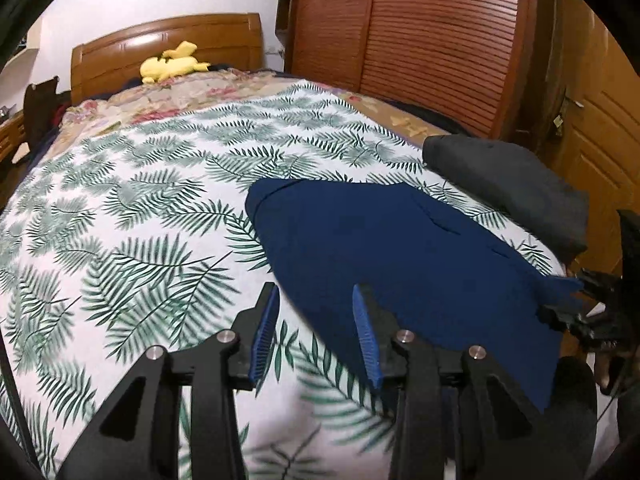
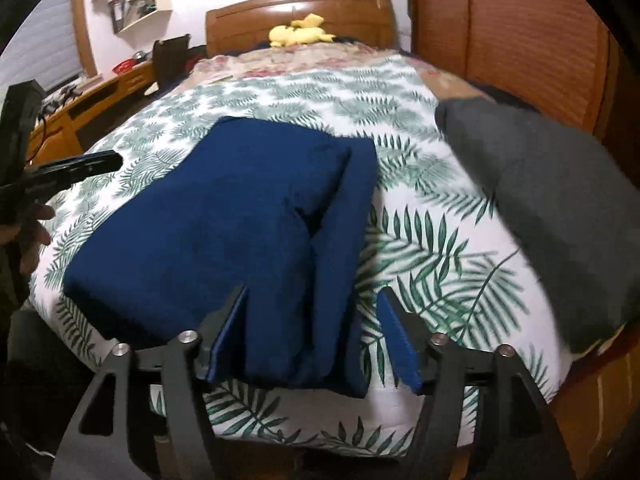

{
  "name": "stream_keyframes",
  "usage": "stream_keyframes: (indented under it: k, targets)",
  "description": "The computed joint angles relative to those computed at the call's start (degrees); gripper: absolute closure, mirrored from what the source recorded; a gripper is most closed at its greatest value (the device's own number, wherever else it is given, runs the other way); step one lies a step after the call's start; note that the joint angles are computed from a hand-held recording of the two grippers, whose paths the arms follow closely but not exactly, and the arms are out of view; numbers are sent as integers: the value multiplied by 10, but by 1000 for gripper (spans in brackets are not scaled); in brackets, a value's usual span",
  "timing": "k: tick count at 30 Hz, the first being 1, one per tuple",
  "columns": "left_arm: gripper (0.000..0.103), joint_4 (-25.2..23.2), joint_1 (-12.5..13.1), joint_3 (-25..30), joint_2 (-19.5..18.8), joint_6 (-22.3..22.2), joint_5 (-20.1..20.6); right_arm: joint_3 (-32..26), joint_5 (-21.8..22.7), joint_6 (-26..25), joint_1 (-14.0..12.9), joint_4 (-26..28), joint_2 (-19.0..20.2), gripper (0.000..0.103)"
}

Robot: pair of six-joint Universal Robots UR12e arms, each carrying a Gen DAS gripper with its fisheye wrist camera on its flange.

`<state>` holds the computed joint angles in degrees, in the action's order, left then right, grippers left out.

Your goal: Fold large clothes

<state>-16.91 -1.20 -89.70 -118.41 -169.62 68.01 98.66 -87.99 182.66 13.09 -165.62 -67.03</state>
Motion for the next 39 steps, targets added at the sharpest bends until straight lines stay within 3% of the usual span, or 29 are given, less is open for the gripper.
stream_keyframes:
  k: [7, 16, 22, 31, 39]
  targets:
    - [66, -74, -11, 82, -53, 11, 11, -5, 56, 18, -13, 10, 12, 29]
    - [65, -144, -29, 189, -119, 23, 80, -3, 78, 1, -17, 2, 15, 29]
    - [57, -174, -31, 241, -150, 14, 94, 1, 94, -8, -21, -5, 15, 29]
    - [53, -194, -36, 265, -167, 21, 121, -1, 110, -4, -23, -4, 18, 29]
    - [53, -194, -33, 244, -154, 27, 129, -2, 123, 0, -24, 5, 18, 29]
